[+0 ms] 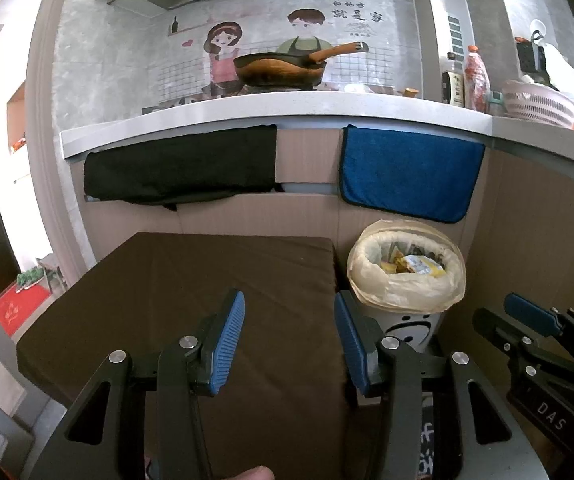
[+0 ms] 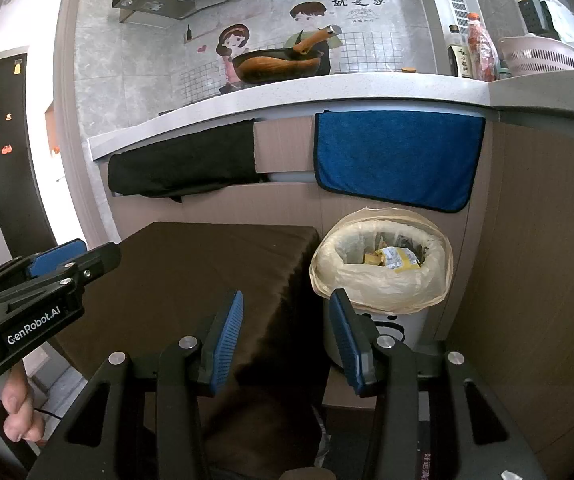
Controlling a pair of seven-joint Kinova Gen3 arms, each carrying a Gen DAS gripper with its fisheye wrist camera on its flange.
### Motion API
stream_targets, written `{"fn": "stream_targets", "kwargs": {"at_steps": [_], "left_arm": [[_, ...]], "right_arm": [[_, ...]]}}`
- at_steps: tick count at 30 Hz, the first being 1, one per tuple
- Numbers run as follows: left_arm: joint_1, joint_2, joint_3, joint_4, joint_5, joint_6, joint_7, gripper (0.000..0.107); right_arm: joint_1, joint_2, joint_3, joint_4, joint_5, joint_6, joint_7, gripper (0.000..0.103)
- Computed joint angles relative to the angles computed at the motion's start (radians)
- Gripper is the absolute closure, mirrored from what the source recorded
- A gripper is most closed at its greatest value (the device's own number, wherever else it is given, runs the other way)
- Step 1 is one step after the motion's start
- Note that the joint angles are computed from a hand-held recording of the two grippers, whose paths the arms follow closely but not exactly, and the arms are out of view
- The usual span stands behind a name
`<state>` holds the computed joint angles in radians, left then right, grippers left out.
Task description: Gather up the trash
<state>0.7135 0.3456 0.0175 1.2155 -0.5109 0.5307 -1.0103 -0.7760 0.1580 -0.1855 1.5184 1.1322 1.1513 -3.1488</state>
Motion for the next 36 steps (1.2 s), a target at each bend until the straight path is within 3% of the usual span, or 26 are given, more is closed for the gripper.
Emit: {"fn": "stream_targets", "kwargs": {"at_steps": [21,36], "left_arm": [[-0.022,-0.005,0.016,0.010,0.044,-0.019,-0.070,0.060],[-0.004,-0.003,0.005,0.005,0.032,-0.010,-0.052,0.060]], "right_arm": [[-0.007,0.000,-0.004,-0.001,0.007,0.022,-0.008,0.060],[-0.010,-0.001,-0.005,0.000,0.011,0.031,-0.012,0.060]]}}
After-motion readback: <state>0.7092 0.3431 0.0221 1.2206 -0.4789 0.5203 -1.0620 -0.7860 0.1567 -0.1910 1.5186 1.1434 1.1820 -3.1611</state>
